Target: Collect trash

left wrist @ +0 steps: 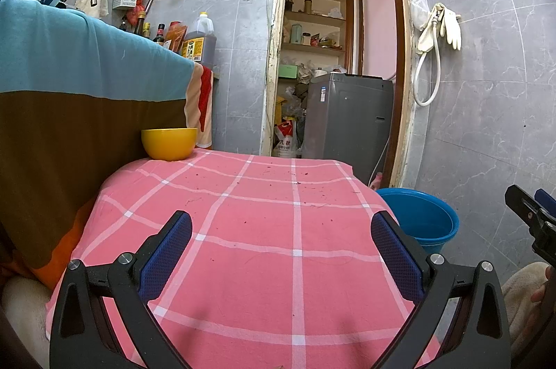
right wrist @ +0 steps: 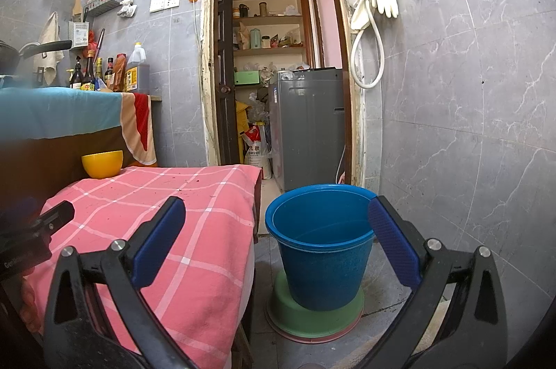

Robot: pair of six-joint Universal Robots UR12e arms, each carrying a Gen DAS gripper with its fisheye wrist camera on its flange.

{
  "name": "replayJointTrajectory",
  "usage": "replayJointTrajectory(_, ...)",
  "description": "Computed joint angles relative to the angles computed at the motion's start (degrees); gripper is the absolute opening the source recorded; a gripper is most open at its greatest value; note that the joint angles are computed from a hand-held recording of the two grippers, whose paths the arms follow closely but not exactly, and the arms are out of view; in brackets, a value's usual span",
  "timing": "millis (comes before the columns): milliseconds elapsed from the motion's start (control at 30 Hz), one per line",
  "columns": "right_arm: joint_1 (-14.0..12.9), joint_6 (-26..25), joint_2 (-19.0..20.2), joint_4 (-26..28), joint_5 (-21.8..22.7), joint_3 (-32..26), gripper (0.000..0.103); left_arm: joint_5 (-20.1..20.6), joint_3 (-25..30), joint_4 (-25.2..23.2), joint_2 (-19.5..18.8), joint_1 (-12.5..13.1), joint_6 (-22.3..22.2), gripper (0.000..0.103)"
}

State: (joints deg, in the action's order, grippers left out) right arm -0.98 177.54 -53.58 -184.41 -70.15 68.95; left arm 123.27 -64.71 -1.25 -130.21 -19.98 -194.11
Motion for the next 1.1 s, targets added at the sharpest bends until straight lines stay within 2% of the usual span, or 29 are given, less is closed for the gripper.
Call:
replayJointTrajectory(967, 0.15, 0.09, -0.09, -0.03, -0.17, 0.16, 0.103, -1.21, -0.17, -0.31, 0.28, 0.10, 0.51, 0.101)
replayJointTrajectory(1100, 0.16, 0.10, -0.08, -0.02, -0.20, 0.17, 0.103, -0.12, 0.09, 0.02, 0.15, -0.11, 1.07, 0.101)
